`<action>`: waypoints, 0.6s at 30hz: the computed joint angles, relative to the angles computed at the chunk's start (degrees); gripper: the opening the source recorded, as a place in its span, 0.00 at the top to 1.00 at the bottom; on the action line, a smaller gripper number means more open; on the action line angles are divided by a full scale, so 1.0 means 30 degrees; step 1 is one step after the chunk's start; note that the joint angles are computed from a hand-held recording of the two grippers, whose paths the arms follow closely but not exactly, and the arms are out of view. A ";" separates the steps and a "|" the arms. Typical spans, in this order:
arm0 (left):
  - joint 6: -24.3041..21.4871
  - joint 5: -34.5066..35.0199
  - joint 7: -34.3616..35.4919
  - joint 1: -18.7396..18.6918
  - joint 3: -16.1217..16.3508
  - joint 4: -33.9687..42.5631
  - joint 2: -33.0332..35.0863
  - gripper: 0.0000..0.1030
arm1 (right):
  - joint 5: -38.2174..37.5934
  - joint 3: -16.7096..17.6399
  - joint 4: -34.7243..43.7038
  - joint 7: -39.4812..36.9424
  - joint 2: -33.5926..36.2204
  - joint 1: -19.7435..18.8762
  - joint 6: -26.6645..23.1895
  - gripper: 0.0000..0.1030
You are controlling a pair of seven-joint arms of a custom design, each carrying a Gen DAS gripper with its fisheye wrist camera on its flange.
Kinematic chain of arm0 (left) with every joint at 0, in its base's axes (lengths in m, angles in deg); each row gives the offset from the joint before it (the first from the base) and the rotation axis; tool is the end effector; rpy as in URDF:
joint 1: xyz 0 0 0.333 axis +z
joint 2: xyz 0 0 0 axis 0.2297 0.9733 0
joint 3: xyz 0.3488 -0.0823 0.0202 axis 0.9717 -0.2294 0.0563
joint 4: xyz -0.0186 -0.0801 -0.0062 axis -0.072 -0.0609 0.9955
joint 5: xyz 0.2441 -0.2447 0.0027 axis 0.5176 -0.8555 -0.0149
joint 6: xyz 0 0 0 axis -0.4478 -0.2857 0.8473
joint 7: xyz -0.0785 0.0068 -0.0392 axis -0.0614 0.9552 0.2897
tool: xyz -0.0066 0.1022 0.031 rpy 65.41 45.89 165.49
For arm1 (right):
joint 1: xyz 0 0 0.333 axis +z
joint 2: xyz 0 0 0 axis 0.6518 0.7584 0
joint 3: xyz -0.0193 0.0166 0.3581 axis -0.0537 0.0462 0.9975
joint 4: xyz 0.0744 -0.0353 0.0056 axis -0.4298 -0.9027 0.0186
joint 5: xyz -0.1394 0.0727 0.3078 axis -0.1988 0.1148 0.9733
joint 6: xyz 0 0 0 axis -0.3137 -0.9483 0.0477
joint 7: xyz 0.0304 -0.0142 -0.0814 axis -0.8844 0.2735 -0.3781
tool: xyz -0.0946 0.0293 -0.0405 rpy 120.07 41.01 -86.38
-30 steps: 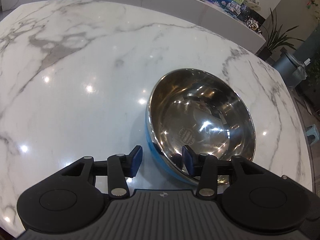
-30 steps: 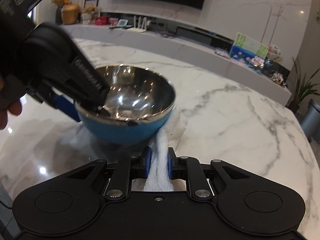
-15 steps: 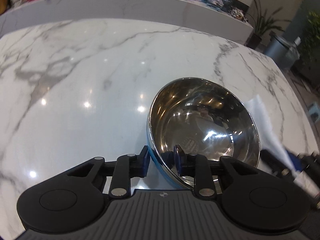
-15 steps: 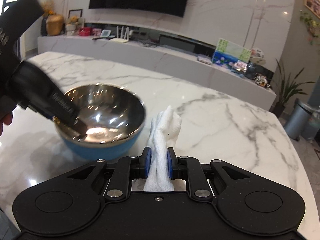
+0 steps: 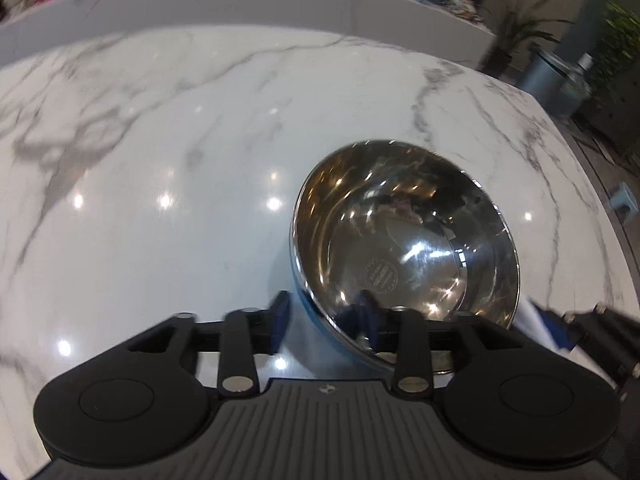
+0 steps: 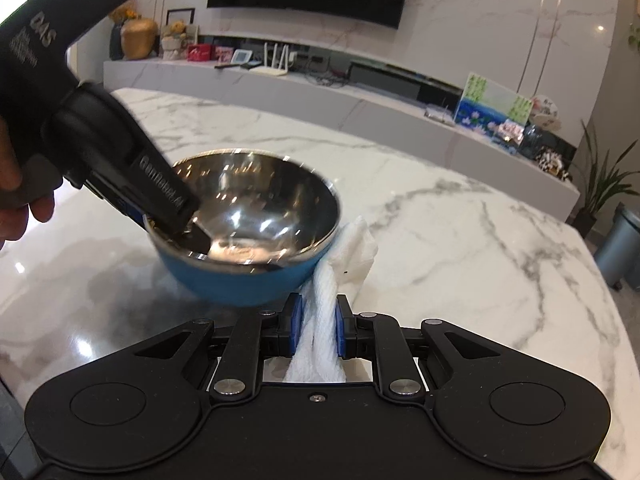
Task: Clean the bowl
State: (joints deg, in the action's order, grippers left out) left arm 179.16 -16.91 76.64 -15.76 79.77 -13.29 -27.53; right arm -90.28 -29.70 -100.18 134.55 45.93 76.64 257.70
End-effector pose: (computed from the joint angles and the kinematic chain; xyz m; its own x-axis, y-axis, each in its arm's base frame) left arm 0.6877 -0.4365 0.3118 -0.1112 -0.9678 0.2260 -0.8960 -0.0007 -0.4440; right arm 0.5940 0.3649 0.3075 0.3449 -0.9256 0.1558 -0.5782 -0.3403 -0.7415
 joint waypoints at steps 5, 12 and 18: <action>0.0708 -0.0709 -0.0762 0.0353 -0.0417 -0.1416 -0.0609 0.51 | 0.0859 0.0079 -0.0230 -0.1231 0.0124 0.0108 0.0563 0.86; 0.1054 -0.0976 -0.1118 0.0406 -0.0393 -0.1856 -0.0806 0.54 | 0.2434 -0.0702 -0.0368 -0.3089 0.0367 0.0855 0.1877 0.86; 0.1227 -0.0873 -0.1127 0.0481 -0.0360 -0.1957 -0.0870 0.64 | 0.3231 -0.3097 -0.0548 -0.2686 0.0542 0.2408 0.2410 0.87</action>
State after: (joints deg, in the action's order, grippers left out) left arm 182.84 -19.53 73.26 -14.31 78.69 -19.16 -30.14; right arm -80.59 -38.99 -101.82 126.49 47.55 83.86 264.94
